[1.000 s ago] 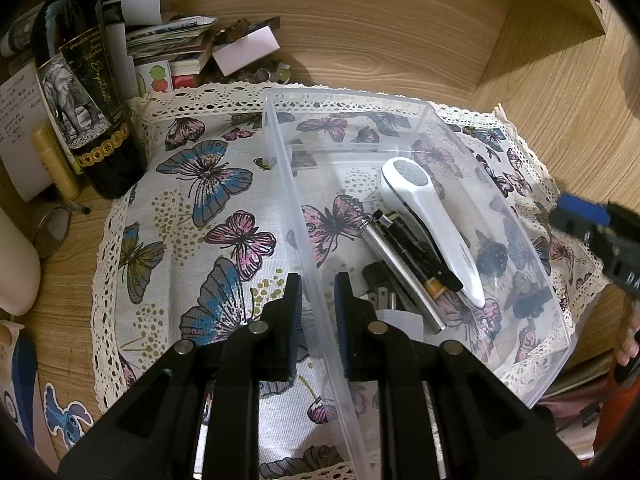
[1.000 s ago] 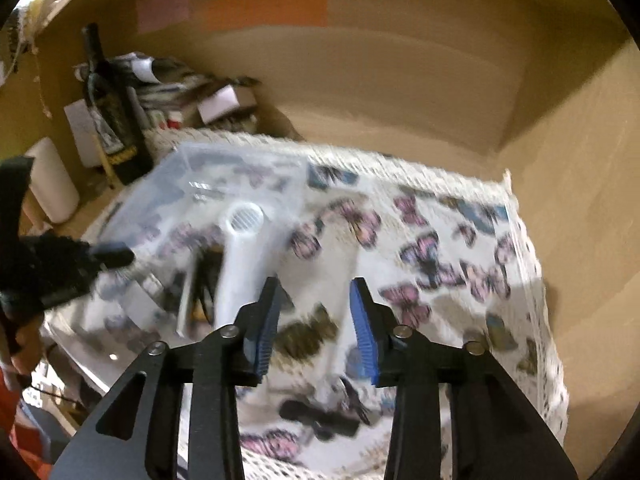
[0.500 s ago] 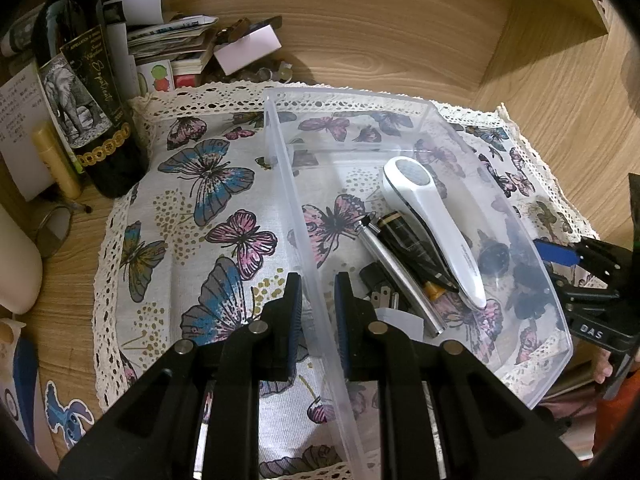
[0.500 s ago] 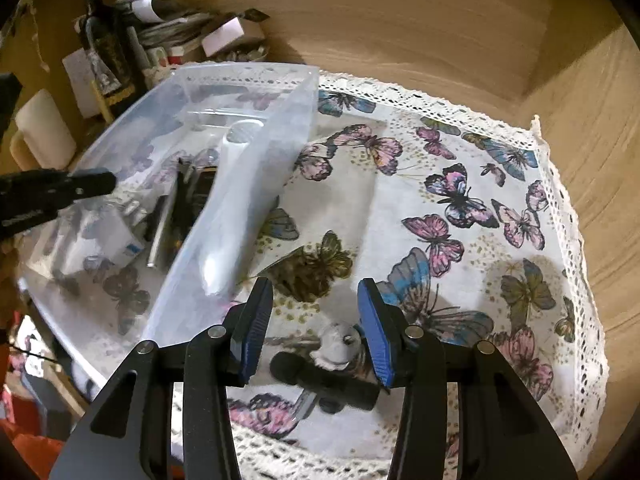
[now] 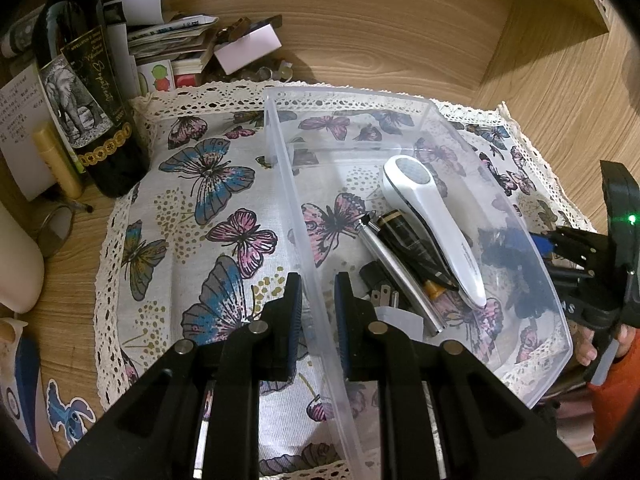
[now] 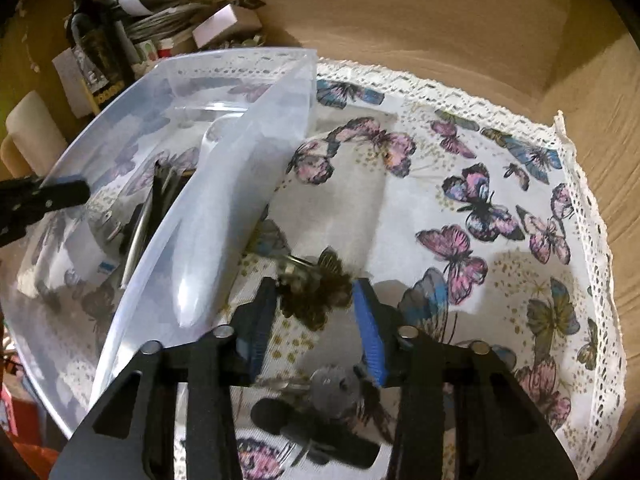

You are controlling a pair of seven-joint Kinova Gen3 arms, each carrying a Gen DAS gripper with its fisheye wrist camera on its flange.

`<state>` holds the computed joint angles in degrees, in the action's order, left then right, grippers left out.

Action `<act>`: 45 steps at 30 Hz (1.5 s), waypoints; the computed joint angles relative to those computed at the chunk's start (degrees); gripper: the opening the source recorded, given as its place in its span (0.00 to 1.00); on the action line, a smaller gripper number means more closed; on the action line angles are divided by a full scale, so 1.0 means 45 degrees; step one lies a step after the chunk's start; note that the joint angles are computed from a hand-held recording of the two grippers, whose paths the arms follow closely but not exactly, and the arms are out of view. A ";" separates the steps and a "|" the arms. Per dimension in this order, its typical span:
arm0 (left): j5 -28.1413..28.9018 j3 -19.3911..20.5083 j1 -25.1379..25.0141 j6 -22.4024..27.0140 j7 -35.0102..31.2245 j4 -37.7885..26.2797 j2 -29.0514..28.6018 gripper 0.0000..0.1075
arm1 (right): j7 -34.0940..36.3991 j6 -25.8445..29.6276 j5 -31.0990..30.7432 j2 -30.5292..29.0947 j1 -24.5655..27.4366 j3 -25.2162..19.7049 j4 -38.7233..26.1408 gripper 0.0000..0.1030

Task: Organize rigid objects
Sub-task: 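Grasp the small black part with the right tool and lift it, then lower the black part into the box and open the right tool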

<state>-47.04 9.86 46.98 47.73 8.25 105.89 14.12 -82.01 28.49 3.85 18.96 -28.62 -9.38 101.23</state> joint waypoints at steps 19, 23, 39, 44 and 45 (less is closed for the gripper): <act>-0.0106 0.0078 0.0098 0.0077 0.0244 0.0022 -0.0048 0.14 | -0.0473 -0.2168 -0.0032 -0.2125 0.0146 -0.0307 0.1088 0.28; -0.0123 0.0087 0.0117 0.0076 0.0293 0.0035 -0.0061 0.14 | 0.0461 -0.2318 -0.0836 -0.2354 0.0373 -0.0898 0.1104 0.29; -0.0135 0.0081 0.0121 0.0083 0.0284 -0.0004 -0.0034 0.14 | 0.0883 0.0092 -0.0971 -0.0349 -0.0943 -0.0909 -0.0991 0.29; -0.0126 0.0080 0.0110 0.0076 0.0253 -0.0001 -0.0035 0.14 | 0.0924 0.0839 -0.1469 0.0116 -0.0793 -0.0966 -0.1542 0.29; -0.0137 0.0081 0.0124 0.0092 0.0270 -0.0008 -0.0031 0.14 | 0.1125 0.0907 -0.1744 0.0125 -0.0588 -0.1091 -0.1568 0.29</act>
<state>-47.65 10.22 47.53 48.14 9.46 105.86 13.98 -76.95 32.57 -4.00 19.52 -31.26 -14.29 94.17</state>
